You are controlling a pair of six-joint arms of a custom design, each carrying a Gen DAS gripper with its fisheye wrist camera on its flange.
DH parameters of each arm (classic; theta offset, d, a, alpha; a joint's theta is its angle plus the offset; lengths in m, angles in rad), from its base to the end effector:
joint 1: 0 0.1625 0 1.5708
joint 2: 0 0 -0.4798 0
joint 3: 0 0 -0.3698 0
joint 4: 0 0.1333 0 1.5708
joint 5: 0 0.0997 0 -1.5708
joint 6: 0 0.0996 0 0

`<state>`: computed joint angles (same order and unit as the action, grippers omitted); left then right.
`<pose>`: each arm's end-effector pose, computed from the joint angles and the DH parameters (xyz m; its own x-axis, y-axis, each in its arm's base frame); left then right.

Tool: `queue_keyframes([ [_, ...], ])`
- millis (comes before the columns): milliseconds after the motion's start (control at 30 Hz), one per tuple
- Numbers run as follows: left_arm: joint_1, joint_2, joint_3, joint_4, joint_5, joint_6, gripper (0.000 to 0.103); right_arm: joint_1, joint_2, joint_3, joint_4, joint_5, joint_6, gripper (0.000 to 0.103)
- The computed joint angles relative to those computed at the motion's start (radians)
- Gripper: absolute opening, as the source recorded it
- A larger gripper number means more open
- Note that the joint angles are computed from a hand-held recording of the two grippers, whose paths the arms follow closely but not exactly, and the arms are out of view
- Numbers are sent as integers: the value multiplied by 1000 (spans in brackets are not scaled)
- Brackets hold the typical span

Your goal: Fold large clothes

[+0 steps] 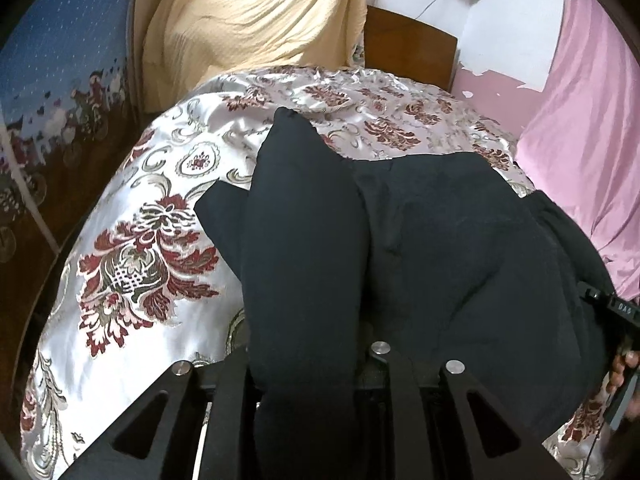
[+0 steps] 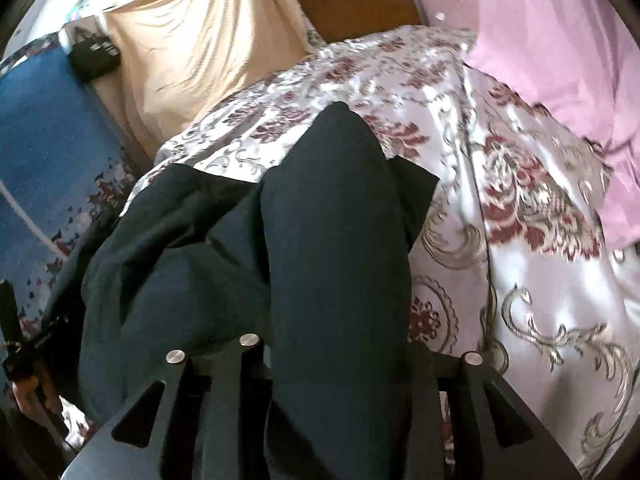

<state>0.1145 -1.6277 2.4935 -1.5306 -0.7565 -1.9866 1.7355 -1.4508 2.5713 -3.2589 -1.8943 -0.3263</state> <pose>-0.1951 -0.2295 0.2392 -0.7586 -0.3663 -0.5388 0.2009 0.6551 -0.7283 0.1582 -0.3318 0.2799 -0.8682 -0.2542 0.4262 -0.4397 0.7921 -0.4233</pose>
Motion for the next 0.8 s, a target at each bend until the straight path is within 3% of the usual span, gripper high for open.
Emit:
queue_keyframes([
  [133,36,2,-15,5,-29,1,31,-10,33,5,-31,-31,24,41],
  [200,52,-11,-14,0,-46,-15,41,-19,38,2,-32,-37,32,51],
  [233,53,-19,-12,8,-52,-38,45,-22,41,2,-35,-44,34,61],
  [300,41,-26,-16,49,-62,-107,72,-21,49,3,-52,-72,42,71],
  [400,-15,-14,-30,151,-58,-241,87,-1,66,19,-126,-119,29,78],
  [433,-26,-1,-40,177,-60,-263,89,6,70,25,-149,-126,19,79],
  [500,-46,16,-52,199,-59,-279,91,29,80,29,-173,-155,18,98],
  [533,-54,23,-55,197,-55,-274,91,39,82,31,-191,-167,12,102],
  [600,-66,43,-63,195,-52,-263,93,60,88,48,-255,-173,-10,102],
  [733,-87,105,-81,179,-46,-226,95,86,73,61,-278,-185,-20,102],
  [800,-96,135,-92,180,-50,-211,101,100,68,68,-289,-191,-30,102],
])
